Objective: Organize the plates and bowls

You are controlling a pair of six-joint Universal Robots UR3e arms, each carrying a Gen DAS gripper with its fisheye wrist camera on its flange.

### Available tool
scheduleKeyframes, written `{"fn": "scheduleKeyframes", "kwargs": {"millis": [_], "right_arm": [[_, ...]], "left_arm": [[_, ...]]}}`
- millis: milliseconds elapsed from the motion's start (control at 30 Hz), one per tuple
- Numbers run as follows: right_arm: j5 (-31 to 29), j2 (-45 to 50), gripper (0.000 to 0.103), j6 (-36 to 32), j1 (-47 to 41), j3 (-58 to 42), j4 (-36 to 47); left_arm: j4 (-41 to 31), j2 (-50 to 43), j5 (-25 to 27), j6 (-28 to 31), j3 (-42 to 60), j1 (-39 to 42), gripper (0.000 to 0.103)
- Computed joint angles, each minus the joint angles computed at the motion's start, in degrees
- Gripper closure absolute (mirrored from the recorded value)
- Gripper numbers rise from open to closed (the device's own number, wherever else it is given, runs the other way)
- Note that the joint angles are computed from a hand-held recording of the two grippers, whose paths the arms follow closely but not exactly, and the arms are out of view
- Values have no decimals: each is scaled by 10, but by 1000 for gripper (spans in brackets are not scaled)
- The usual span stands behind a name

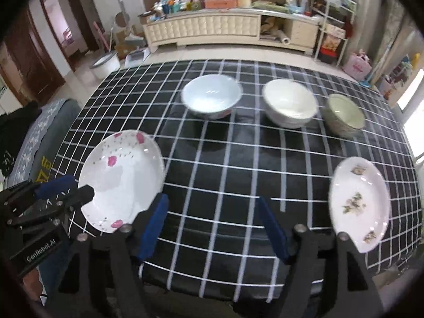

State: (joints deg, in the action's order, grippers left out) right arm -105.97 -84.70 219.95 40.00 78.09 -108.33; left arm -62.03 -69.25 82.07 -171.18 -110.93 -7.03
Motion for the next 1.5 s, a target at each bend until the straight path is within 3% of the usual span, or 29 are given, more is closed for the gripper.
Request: {"fn": "scheduleKeyframes", "kwargs": {"millis": [333, 633, 833, 1033, 1267, 1500], "right_arm": [[-25, -179, 18, 14, -51, 133, 50], [-15, -342, 16, -42, -161, 233, 111], [39, -448, 17, -144, -303, 288, 146], [150, -570, 17, -327, -539, 351, 198], [213, -633, 17, -508, -745, 409, 238], [234, -663, 17, -598, -841, 473, 240]], "left_arm": [[33, -118, 43, -91, 112, -185, 58], [41, -261, 66, -139, 257, -308, 56], [25, -374, 77, -161, 380, -364, 48], [-21, -484, 71, -170, 511, -385, 48], [-93, -629, 61, -168, 694, -402, 48], [-214, -798, 62, -161, 941, -414, 48]]}}
